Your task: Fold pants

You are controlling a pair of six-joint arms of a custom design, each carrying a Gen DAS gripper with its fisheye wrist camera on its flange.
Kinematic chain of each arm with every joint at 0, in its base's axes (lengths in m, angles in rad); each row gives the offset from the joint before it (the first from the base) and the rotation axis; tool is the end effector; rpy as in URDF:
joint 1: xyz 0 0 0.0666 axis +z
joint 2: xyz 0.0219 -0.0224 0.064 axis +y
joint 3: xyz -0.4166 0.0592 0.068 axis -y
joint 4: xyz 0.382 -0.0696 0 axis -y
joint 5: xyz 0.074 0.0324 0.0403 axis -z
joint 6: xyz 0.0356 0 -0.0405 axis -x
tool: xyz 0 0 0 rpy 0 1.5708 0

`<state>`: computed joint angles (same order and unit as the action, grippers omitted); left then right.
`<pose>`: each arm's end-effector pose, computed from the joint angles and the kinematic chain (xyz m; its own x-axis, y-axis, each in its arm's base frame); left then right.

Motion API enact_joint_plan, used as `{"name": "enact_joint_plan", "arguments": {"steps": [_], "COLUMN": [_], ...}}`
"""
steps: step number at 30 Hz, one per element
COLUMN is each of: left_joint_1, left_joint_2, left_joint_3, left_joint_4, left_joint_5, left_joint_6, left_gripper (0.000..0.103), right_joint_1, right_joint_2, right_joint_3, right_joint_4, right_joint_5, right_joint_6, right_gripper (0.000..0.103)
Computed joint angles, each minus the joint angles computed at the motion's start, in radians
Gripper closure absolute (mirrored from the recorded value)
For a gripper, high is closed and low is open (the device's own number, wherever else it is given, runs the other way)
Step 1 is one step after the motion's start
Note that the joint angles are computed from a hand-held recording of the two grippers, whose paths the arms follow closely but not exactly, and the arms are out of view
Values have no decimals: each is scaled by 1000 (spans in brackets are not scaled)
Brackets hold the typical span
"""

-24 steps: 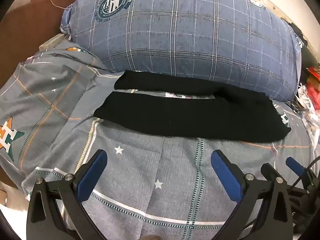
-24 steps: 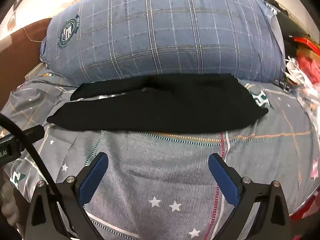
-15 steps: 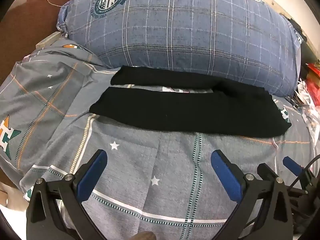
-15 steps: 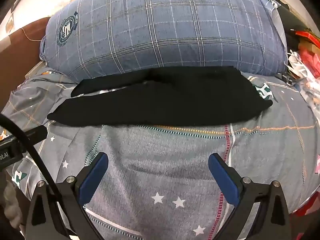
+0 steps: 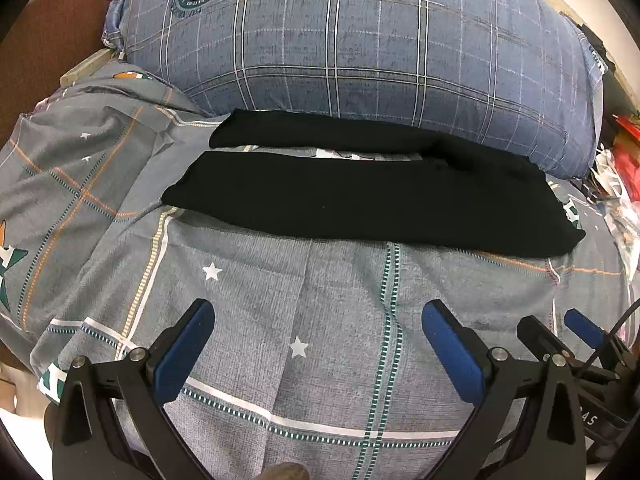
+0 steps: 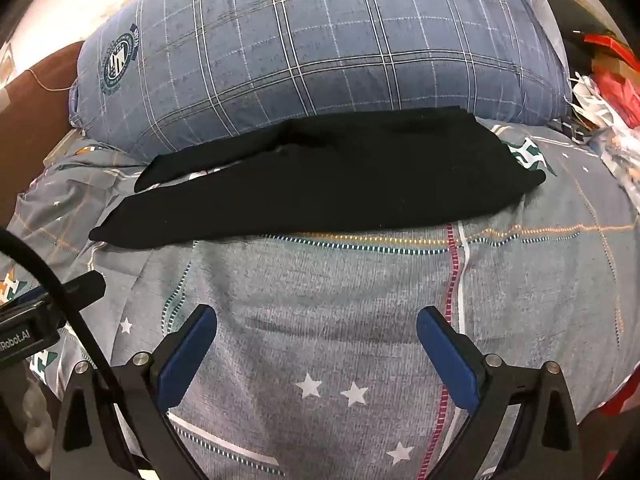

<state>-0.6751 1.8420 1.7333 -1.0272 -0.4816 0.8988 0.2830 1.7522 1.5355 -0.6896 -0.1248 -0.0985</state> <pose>0.4964 -0.3768 0.3765 -0.7550 -0.2840 -0.5910 -0.3041 0.9502 -0.0682 0.5791 0.1726 0.3598 -0.7867 -0.1272 -0.6040 -0.2747 0.9484 0.1582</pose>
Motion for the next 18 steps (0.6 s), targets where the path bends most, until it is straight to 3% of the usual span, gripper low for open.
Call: {"name": "enact_joint_plan", "arguments": {"steps": [18], "left_joint_1": [7], "left_joint_2": [21], "left_joint_3": [-2], "left_joint_4": [-23], "left_joint_5": [27], "left_joint_6": [18], "left_gripper": [0], "right_joint_1": [-3], "right_joint_2": [7], "right_joint_3": [-2], "right_joint_4": [-6], "right_joint_5": [-12], "right_joint_6": [-6], "right_gripper": [1]}}
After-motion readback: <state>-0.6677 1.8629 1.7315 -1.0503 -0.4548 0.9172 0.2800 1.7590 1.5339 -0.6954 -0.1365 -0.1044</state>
